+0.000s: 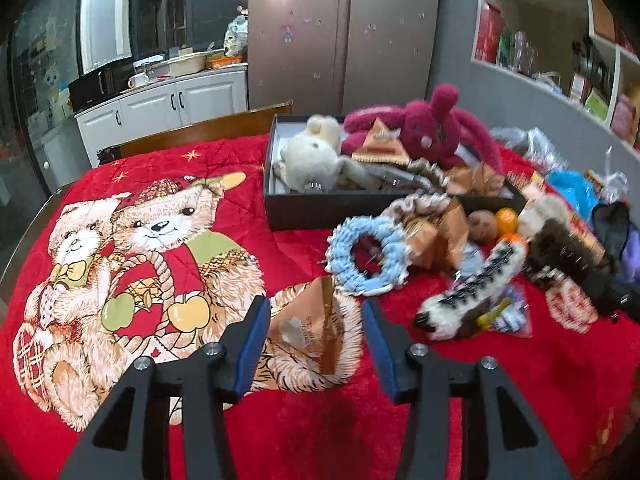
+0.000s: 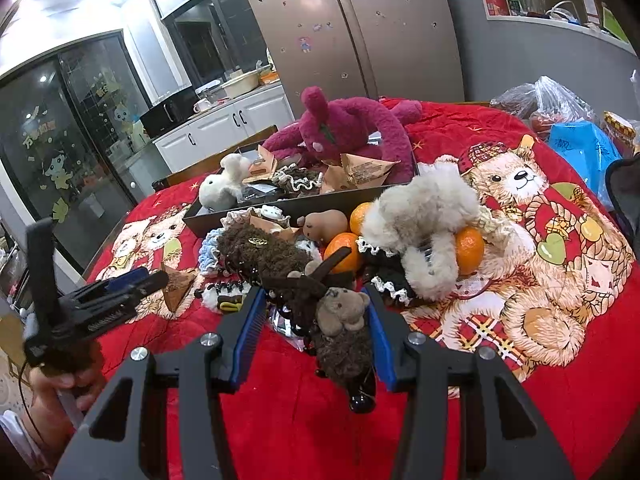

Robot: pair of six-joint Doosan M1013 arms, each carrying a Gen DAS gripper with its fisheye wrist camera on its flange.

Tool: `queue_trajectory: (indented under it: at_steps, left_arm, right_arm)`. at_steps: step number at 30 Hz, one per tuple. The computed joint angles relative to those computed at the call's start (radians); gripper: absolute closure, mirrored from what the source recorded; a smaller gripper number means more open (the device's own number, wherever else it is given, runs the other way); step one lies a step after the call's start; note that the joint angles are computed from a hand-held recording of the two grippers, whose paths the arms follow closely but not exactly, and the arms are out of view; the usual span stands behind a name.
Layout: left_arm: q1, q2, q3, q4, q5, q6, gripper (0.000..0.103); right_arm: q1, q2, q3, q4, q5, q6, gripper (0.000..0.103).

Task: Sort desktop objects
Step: 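Lift the paper pyramid with left tool while right tool lifts the fuzzy plush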

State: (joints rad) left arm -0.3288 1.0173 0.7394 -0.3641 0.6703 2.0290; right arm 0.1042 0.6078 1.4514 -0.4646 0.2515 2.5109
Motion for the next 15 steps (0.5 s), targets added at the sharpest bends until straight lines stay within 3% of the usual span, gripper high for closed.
queue_trajectory:
  at_steps: [2, 5, 9, 13, 15]
  left_arm:
    - [0.001, 0.033, -0.057, 0.032, 0.066, -0.044, 0.054]
    - [0.001, 0.057, -0.092, 0.06, 0.093, -0.083, 0.054]
    - [0.003, 0.065, -0.106, 0.056, 0.104, -0.076, 0.055]
    - [0.001, 0.05, -0.076, 0.056, 0.07, -0.05, 0.068]
    - [0.002, 0.047, -0.073, 0.048, 0.065, -0.049, 0.069]
  right_arm:
    - [0.0, 0.0, 0.0, 0.002, 0.001, -0.004, 0.053]
    - [0.0, 0.001, 0.0, 0.007, 0.001, -0.01, 0.053]
    - [0.001, 0.003, -0.003, 0.014, 0.006, -0.019, 0.053]
    - [0.002, 0.008, -0.009, 0.033, 0.019, -0.041, 0.053]
    - [0.002, 0.01, -0.01, 0.054, 0.016, -0.059, 0.053]
